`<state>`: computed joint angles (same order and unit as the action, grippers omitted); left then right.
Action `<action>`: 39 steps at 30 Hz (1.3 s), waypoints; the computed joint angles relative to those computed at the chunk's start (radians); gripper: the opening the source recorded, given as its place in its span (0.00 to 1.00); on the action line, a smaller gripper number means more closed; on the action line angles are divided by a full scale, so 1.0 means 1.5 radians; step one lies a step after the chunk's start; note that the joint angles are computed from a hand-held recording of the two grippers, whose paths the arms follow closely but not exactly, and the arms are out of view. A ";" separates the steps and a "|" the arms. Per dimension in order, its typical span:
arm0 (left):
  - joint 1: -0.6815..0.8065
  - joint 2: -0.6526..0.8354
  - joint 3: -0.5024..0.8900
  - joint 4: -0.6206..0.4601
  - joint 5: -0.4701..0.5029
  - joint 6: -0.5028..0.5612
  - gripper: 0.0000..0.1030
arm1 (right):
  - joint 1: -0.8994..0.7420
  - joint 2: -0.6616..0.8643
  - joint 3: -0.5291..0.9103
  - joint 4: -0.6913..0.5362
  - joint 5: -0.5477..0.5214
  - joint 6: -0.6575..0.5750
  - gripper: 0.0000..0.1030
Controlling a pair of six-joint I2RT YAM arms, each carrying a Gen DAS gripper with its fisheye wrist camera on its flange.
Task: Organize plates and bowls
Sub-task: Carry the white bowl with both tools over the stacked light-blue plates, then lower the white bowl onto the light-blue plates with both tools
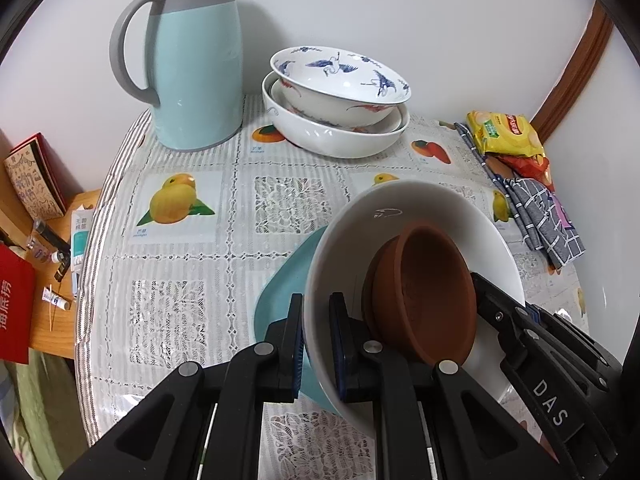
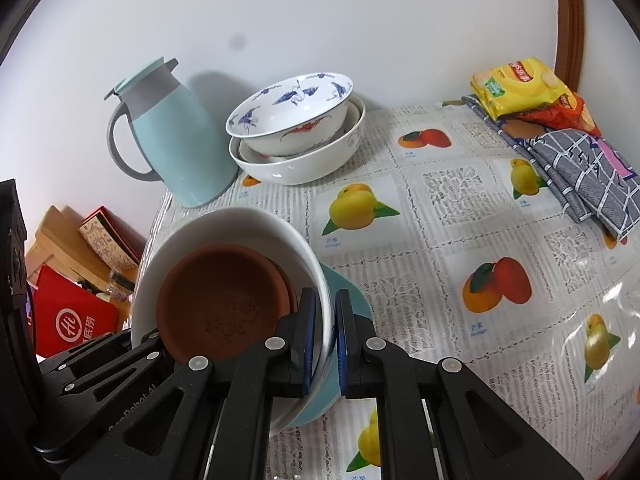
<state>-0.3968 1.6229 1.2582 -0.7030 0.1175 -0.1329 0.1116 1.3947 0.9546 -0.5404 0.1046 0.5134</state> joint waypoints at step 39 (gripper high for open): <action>0.004 0.106 -0.001 0.048 0.004 0.006 0.12 | -0.052 0.114 -0.027 0.087 -0.078 -0.046 0.10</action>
<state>-0.3904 1.7823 1.2563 -0.6316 0.1228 -0.1246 0.0334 1.5660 0.9134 -0.4096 -0.0128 0.4451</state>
